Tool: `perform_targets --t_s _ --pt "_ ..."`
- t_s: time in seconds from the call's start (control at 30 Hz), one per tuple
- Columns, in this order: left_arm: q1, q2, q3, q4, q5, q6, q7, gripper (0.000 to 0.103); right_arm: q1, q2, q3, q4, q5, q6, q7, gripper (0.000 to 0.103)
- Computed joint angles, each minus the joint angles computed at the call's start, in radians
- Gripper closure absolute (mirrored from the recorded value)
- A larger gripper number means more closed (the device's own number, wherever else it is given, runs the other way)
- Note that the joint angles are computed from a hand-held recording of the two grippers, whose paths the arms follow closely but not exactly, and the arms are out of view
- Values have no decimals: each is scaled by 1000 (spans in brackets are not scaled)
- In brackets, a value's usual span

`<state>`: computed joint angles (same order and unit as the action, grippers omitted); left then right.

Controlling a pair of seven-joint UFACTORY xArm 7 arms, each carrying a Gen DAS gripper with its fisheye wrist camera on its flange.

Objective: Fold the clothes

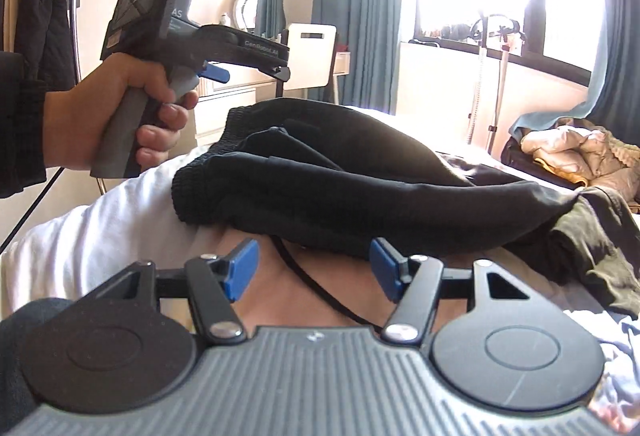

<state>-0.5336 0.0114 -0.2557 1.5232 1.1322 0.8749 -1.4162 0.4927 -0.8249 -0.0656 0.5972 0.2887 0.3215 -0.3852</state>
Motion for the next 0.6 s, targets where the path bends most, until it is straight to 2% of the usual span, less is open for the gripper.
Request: perform_targets --t_s 0.13,0.33,0.47,0.6 --pt "-88 103 -31 105 35 -15 -49 15 -96 -125 -46 -66 -27 32 1 40" --pt "-242 276 -11 258 83 -16 -44 15 -195 -163 -143 -125 -28 -51 0 40" --pt "-315 398 19 357 56 15 41 14 -242 -119 -199 -147 -29 -159 -5 40" --pt "-363 544 65 515 4 72 156 14 -273 -76 -255 -138 -32 -173 -8 40"
